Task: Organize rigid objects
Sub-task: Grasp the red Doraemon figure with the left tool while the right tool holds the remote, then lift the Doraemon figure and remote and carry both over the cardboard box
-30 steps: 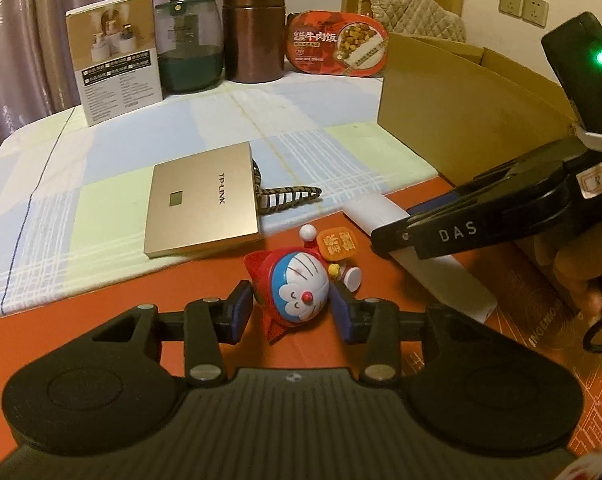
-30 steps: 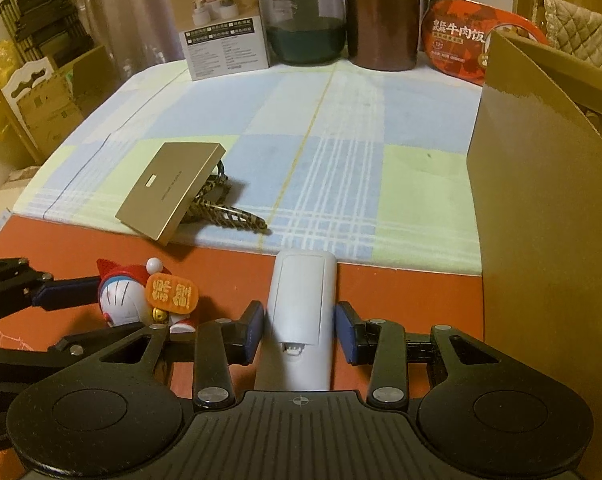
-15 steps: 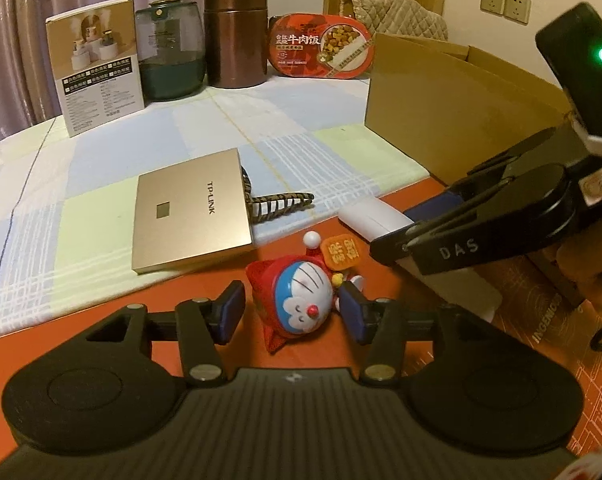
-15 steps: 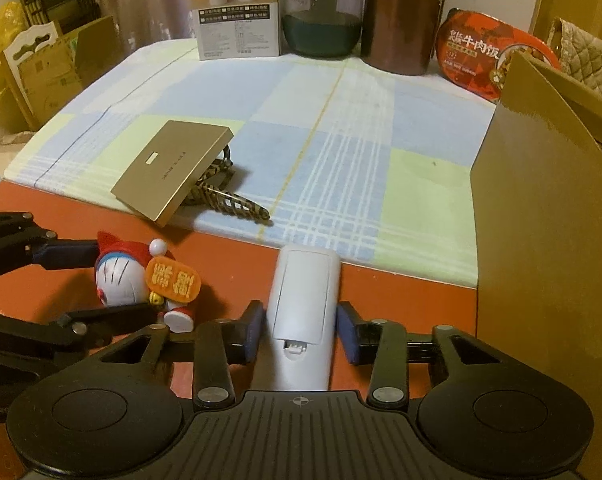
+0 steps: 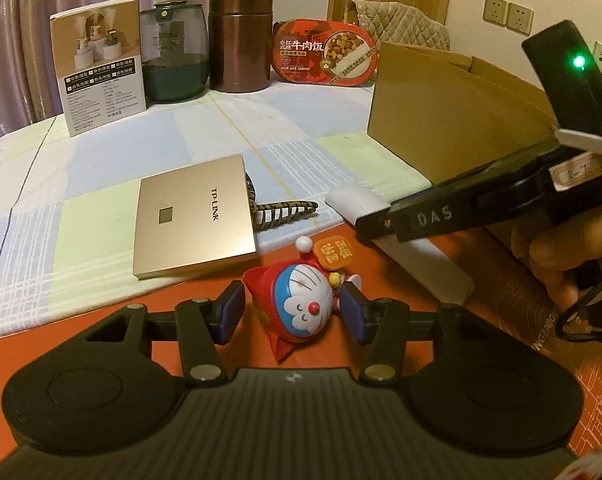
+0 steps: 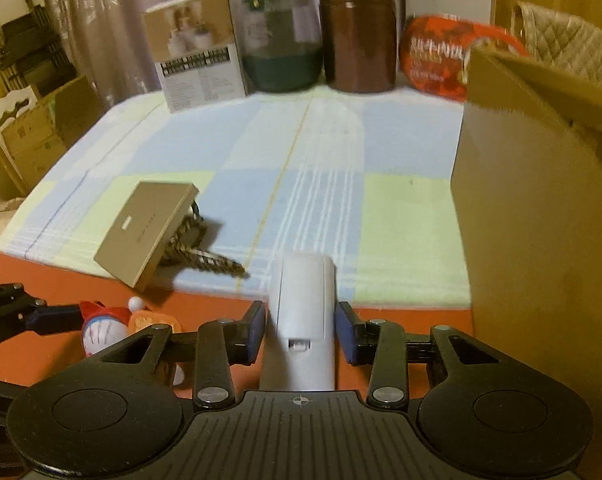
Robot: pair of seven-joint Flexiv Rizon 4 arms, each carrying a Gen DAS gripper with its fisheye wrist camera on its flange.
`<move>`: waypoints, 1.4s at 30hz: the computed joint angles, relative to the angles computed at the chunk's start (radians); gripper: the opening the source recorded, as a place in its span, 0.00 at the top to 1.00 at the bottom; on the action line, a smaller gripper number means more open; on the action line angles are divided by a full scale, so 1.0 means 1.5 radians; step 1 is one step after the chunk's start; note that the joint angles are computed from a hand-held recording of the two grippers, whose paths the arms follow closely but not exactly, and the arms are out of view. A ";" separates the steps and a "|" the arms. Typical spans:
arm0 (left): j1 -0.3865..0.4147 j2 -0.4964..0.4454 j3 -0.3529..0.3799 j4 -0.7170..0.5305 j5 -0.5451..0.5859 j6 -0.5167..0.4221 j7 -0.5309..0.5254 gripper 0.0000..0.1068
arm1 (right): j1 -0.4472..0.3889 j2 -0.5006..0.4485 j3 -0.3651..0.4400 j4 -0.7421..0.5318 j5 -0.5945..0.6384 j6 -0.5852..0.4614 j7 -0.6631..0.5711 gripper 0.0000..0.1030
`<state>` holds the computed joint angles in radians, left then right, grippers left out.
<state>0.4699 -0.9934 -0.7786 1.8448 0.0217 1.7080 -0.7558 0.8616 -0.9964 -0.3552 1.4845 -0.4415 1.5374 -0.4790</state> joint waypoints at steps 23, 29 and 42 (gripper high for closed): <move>-0.059 0.036 0.057 -0.018 -0.056 0.008 -0.010 0.62 | 0.001 0.005 0.001 0.002 -0.057 -0.033 -0.022 0.64; -0.058 0.044 0.063 -0.016 -0.035 0.038 -0.073 0.62 | 0.000 0.004 0.005 -0.005 -0.064 -0.044 -0.017 0.65; -0.066 0.074 0.081 -0.006 0.013 0.075 -0.181 0.62 | 0.104 0.024 -0.140 0.052 -0.011 0.052 0.043 0.66</move>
<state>0.3710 -0.8817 -0.6571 1.8356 0.0416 1.8200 -1.0271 1.0177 -0.9607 -0.5648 1.5632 -0.4579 1.6159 -0.4140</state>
